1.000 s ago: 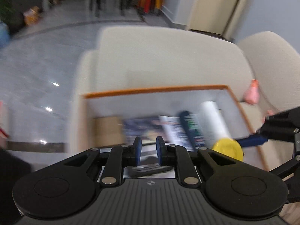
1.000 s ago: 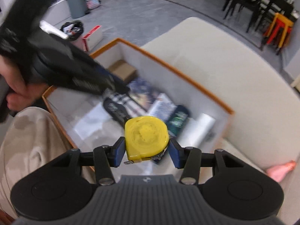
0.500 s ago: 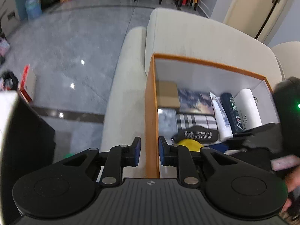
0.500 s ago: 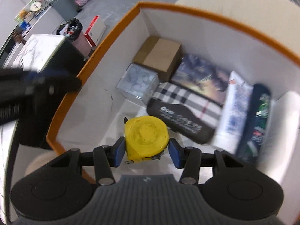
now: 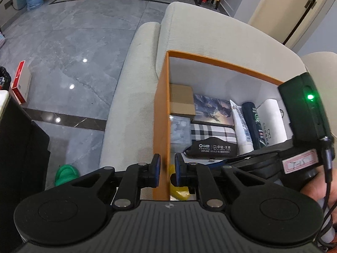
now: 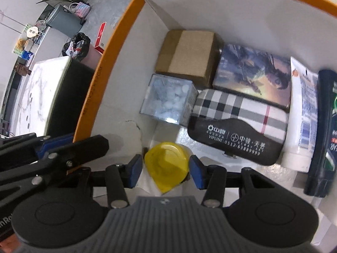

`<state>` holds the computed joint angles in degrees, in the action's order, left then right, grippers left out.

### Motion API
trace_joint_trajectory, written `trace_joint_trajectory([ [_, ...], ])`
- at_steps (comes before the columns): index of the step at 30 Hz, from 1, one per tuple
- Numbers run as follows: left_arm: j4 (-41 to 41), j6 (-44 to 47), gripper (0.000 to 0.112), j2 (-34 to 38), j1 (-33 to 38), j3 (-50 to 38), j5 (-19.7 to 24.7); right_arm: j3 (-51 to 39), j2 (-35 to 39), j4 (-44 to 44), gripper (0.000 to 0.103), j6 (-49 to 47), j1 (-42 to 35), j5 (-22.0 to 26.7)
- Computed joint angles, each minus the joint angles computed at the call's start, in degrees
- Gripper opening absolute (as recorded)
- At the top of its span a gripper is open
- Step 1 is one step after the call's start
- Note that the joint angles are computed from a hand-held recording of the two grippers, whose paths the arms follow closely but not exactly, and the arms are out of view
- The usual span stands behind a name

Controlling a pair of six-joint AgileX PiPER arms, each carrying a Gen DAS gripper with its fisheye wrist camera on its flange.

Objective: Organize rigid objects
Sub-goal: 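Lower the yellow tape measure into the box and open the right tool, then lift both tools away from the orange box toward the pink items on the sofa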

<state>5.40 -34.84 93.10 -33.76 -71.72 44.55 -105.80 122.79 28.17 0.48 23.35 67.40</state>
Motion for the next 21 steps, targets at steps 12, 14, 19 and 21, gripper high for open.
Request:
trace_joint_trajectory([
  [12,7.96,-5.62,0.016,2.15,-3.99,-4.06,5.22,7.09,-3.01,3.71,0.01,1.48,-5.84,0.56],
  [14,12.12,-9.12,0.016,1.59,-5.62,-4.61,6.19,9.91,-6.21,3.23,0.009,-1.48,-6.33,-1.43],
  [19,18.43,-13.56,0.016,-0.42,-9.69,-6.88,5.36,18.11,-18.36,1.73,0.013,-11.2,-8.37,-7.47],
  [21,18.89,-12.98,0.016,0.3,-11.44,-9.44,5.03,21.56,-23.6,0.71,0.015,-13.85,-9.69,-10.18],
])
